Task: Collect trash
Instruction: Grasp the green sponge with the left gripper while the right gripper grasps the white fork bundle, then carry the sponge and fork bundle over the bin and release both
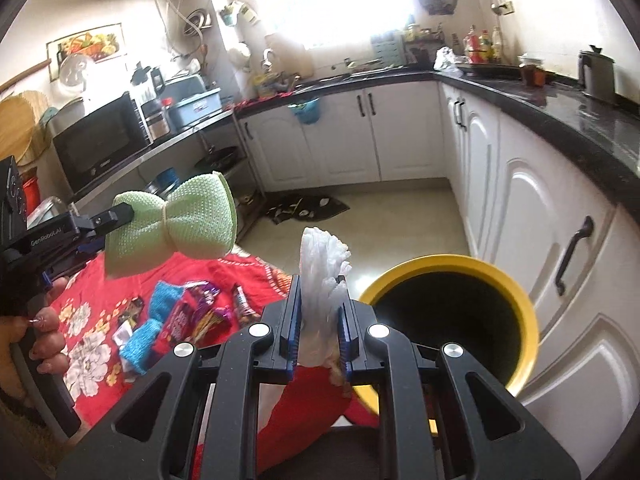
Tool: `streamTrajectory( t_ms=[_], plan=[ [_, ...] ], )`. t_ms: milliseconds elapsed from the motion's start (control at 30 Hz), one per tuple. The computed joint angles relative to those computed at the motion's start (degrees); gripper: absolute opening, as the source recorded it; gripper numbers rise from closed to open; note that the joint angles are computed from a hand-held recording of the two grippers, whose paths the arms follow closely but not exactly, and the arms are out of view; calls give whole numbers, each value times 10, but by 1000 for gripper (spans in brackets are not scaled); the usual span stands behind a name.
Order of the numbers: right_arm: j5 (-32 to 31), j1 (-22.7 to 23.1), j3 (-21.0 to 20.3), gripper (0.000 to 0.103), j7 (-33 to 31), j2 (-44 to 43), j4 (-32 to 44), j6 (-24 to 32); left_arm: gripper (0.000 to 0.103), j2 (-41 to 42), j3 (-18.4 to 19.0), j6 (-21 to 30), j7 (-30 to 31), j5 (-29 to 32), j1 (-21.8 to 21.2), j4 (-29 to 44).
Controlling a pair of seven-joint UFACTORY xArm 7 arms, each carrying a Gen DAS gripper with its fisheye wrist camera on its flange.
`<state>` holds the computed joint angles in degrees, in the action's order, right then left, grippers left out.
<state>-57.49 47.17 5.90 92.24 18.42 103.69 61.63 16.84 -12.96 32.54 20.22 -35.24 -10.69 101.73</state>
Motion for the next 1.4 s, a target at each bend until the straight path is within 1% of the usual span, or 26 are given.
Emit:
streamTrajectory(
  t_ms=[133, 367, 667, 833, 1100, 1400],
  plan=[
    [-12, -3, 4, 15, 21, -30, -35, 15, 25, 7, -6, 2, 0, 8, -11, 11],
    [-33, -24, 30, 16, 59, -73, -87, 45, 25, 16, -12, 0, -5, 26, -32, 23],
    [-50, -48, 59, 16, 77, -106, -125, 99, 25, 31, -20, 9, -7, 50, -55, 39],
    [-48, -64, 71, 16, 91, -127, -156, 122, 25, 45, -22, 15, -13, 69, -71, 53],
    [-36, -93, 89, 16, 105, -152, -199, 137, 25, 74, -22, 28, -30, 105, -95, 76],
    [-18, -110, 87, 16, 92, -143, -214, 122, 25, 103, -20, 43, -44, 141, -113, 93]
  ],
)
